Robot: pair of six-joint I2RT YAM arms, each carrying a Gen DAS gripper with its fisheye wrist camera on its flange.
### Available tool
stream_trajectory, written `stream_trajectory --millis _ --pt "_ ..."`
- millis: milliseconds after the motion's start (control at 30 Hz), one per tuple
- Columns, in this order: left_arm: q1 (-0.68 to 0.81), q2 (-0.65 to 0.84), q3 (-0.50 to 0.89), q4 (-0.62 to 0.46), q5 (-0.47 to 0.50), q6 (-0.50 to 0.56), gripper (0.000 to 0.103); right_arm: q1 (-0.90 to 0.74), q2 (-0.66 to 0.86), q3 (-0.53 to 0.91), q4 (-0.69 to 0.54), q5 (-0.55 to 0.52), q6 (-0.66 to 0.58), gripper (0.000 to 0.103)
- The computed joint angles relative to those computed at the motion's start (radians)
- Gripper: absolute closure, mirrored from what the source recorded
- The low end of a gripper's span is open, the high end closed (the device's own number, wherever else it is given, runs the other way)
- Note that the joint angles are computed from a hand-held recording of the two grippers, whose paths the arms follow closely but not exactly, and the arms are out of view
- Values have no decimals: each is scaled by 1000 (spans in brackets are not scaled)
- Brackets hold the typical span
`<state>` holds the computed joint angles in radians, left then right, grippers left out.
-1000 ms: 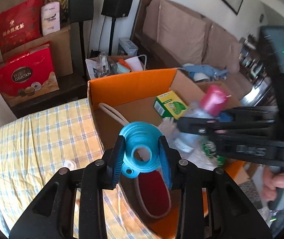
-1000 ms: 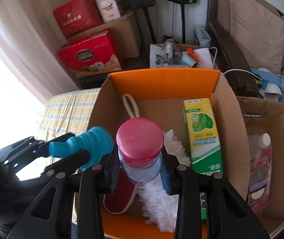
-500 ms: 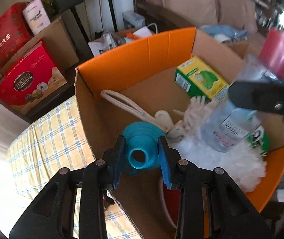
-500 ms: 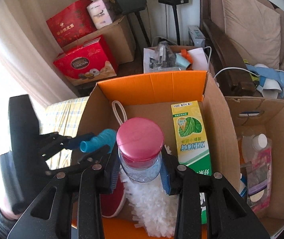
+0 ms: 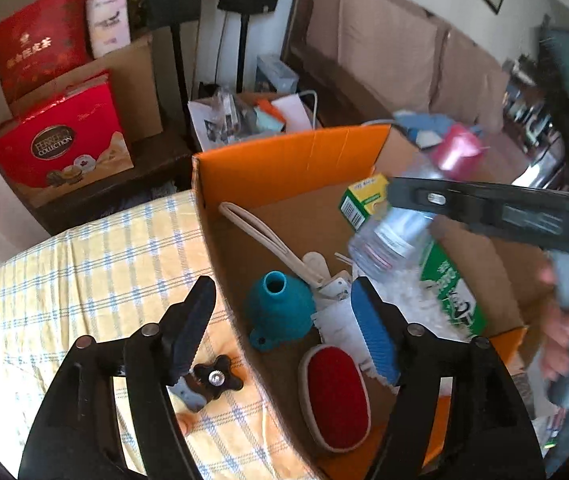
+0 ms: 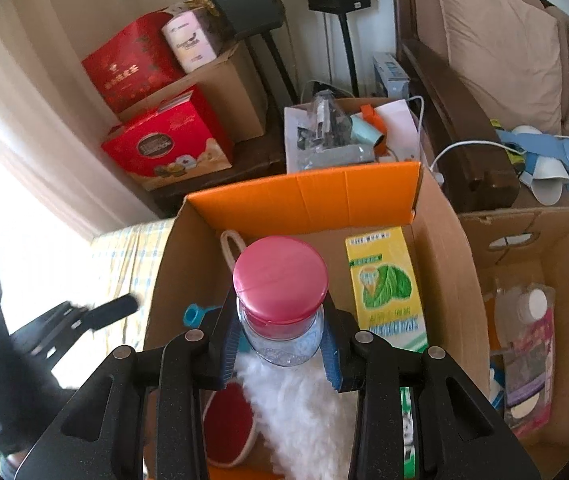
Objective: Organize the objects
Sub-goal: 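Open the left gripper to drop the funnel while the right gripper releases the bottle in the box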
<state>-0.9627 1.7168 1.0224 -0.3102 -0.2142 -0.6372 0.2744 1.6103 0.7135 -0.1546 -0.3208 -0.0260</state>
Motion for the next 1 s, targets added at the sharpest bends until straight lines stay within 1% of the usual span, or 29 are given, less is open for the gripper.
stream_trajectory --millis 67,267,367,500,600,700,733,800,1000 --pt "5 -53 -40 9 -2 -2 29 5 48 28 23 11 22 68" --pt "11 -171 -141 13 -35 -11 23 10 216 126 83 29 69 68" --pt "26 -212 -195 34 -28 -16 22 4 291 176 92 22 71 68" --pt "41 -220 -235 65 -17 -13 22 -9 395 244 86 -10 94 68" --pt "34 -217 -251 76 -17 -17 22 -13 428 262 76 -11 93 67" --pt "36 -217 -265 89 -8 -20 22 -14 403 242 68 10 70 65" --pt "38 -216 -269 93 -6 -20 22 -16 388 228 72 25 65 63" --pt "41 -211 -277 103 0 -23 22 -22 359 204 67 54 54 51" --pt "28 -210 -300 114 0 -41 22 -65 292 163 35 66 40 35"
